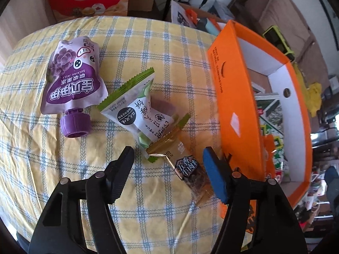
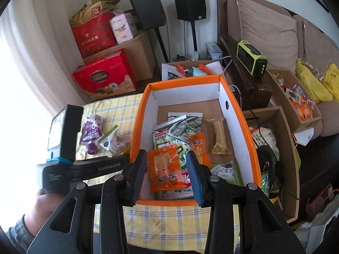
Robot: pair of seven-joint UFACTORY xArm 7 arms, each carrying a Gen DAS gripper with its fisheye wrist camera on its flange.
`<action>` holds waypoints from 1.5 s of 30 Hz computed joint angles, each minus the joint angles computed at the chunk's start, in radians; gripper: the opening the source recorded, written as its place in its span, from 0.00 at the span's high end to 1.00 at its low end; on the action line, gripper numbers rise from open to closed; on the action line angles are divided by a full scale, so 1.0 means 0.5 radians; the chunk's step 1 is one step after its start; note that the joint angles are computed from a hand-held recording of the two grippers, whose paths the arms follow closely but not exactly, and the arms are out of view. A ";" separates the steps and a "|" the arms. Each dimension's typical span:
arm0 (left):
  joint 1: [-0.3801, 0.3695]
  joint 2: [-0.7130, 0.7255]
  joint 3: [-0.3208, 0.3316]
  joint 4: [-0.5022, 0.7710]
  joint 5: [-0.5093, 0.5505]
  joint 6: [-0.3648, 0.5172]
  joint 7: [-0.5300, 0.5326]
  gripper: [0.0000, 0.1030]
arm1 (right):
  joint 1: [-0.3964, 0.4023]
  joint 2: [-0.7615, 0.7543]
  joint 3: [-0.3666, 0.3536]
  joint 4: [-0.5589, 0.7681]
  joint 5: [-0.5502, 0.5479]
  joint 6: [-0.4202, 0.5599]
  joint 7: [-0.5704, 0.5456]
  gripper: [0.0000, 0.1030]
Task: Organize objects
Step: 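Lower the left tool onto the brown wrapped candy and close it, then grasp the green-white mochi pack with the right tool while the left holds the candy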
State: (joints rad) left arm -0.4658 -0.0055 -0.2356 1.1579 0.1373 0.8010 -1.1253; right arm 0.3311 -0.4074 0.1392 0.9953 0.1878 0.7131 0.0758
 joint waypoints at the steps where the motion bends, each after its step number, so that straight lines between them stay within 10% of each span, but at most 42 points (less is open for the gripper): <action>1: -0.001 -0.007 -0.001 -0.011 0.010 -0.010 -0.016 0.39 | 0.001 0.000 -0.001 0.000 -0.001 0.002 -0.003 0.62; 12: 0.002 -0.069 -0.001 -0.063 0.061 0.006 0.105 0.67 | 0.019 0.030 0.017 -0.003 -0.006 0.017 -0.009 0.62; 45: 0.348 -1.059 0.024 -0.687 -0.203 0.188 0.546 0.69 | 0.244 0.670 0.226 0.464 -0.282 -0.037 0.098 0.59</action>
State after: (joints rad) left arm -0.2918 -0.5350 -0.2237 0.8146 0.0357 0.8950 -0.8523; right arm 0.4529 -0.0724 0.2523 1.2273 0.0470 0.6944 0.1248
